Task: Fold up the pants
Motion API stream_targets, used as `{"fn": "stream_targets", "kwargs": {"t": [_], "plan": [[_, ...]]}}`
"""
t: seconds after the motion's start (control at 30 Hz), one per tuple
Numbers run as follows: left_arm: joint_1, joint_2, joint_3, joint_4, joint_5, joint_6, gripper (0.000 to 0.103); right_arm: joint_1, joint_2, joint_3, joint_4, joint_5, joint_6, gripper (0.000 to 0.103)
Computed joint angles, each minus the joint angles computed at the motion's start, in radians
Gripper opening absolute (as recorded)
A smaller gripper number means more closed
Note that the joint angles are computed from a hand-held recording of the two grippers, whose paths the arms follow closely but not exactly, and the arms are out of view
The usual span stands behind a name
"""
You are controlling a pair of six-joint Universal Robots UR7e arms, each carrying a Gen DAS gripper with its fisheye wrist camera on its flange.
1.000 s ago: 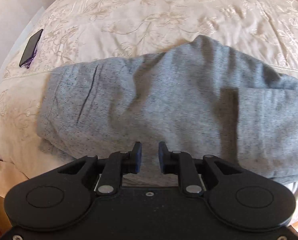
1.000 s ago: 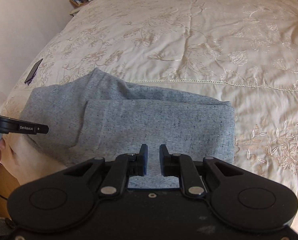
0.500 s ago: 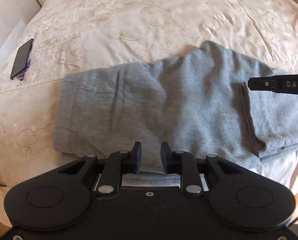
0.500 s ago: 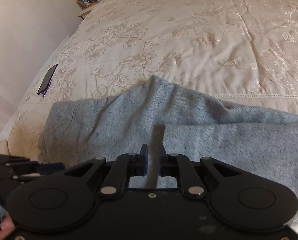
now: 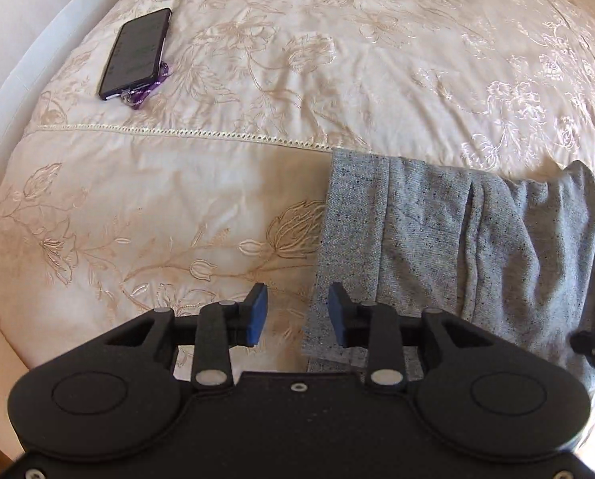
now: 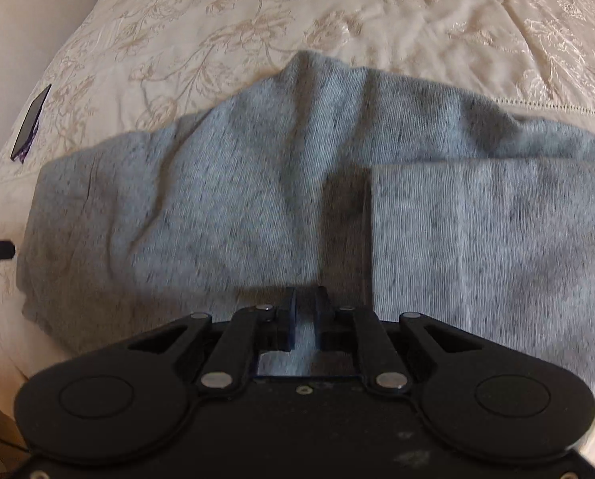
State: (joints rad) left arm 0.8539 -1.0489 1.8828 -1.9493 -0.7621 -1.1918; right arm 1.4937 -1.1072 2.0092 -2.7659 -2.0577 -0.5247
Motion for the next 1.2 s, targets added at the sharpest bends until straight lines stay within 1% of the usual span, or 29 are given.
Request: {"fn": "stream_targets", "kwargs": {"t": [0.1, 0.17, 0.27, 0.33, 0.43, 0.5, 0.53, 0.6, 0.63, 0.73, 0.77, 0.8, 0.83, 0.87, 0.9, 0.97, 1.0, 1.07, 1.13, 1.2], "plan": [[0.019, -0.008, 0.028, -0.094, -0.041, 0.069, 0.053, -0.006, -0.036, 0.059, -0.036, -0.009, -0.011, 0.011], [0.039, 0.003, 0.034, -0.137, -0.079, 0.117, 0.054, -0.007, -0.041, 0.070, -0.048, -0.015, 0.006, 0.011], [0.056, 0.022, 0.039, -0.159, -0.091, 0.134, 0.055, -0.001, -0.030, 0.066, -0.049, -0.030, 0.033, 0.011], [0.061, 0.016, 0.057, -0.198, -0.100, 0.137, 0.056, 0.004, -0.023, 0.065, -0.052, -0.039, 0.036, 0.011], [0.072, -0.018, 0.103, -0.303, -0.150, 0.169, 0.057, 0.012, -0.018, 0.058, -0.044, -0.049, 0.032, 0.011], [0.084, -0.036, 0.133, -0.370, -0.208, 0.207, 0.063, 0.013, -0.020, 0.056, -0.038, -0.048, 0.035, 0.011], [0.086, -0.038, 0.139, -0.379, -0.226, 0.223, 0.064, 0.013, -0.020, 0.054, -0.033, -0.048, 0.038, 0.011], [0.079, -0.029, 0.142, -0.364, -0.219, 0.236, 0.071, 0.015, -0.011, 0.044, -0.026, -0.049, 0.048, 0.011], [0.082, -0.023, 0.143, -0.375, -0.221, 0.241, 0.073, 0.016, -0.009, 0.038, -0.020, -0.050, 0.050, 0.011], [0.110, 0.013, 0.129, -0.433, -0.246, 0.256, 0.090, 0.017, -0.004, 0.036, -0.028, -0.051, 0.039, 0.011], [0.117, 0.026, 0.122, -0.444, -0.251, 0.254, 0.097, 0.017, -0.005, 0.039, -0.033, -0.051, 0.033, 0.012], [0.120, 0.041, 0.112, -0.446, -0.247, 0.239, 0.099, 0.017, -0.006, 0.043, -0.038, -0.050, 0.028, 0.012], [0.117, 0.054, 0.104, -0.443, -0.234, 0.221, 0.098, 0.017, -0.009, 0.048, -0.043, -0.049, 0.023, 0.012], [0.110, 0.056, 0.110, -0.471, -0.225, 0.226, 0.084, 0.016, -0.014, 0.052, -0.043, -0.045, 0.015, 0.012], [0.103, 0.052, 0.120, -0.505, -0.232, 0.254, 0.056, 0.017, -0.019, 0.053, -0.042, -0.042, 0.009, 0.012], [0.073, 0.041, 0.116, -0.476, -0.205, 0.254, 0.035, 0.023, -0.030, 0.056, -0.056, -0.028, -0.003, 0.012], [0.059, 0.031, 0.121, -0.474, -0.191, 0.265, 0.031, 0.026, -0.035, 0.060, -0.090, -0.011, -0.011, 0.012], [0.032, 0.007, 0.134, -0.478, -0.169, 0.279, 0.029, 0.034, -0.028, 0.048, -0.154, 0.024, -0.026, 0.012], [0.007, -0.011, 0.134, -0.471, -0.154, 0.277, 0.028, 0.046, 0.013, 0.002, -0.198, 0.023, -0.049, 0.012], [-0.012, -0.020, 0.130, -0.463, -0.141, 0.272, 0.028, 0.050, 0.070, -0.063, -0.213, 0.011, -0.055, 0.012]]}}
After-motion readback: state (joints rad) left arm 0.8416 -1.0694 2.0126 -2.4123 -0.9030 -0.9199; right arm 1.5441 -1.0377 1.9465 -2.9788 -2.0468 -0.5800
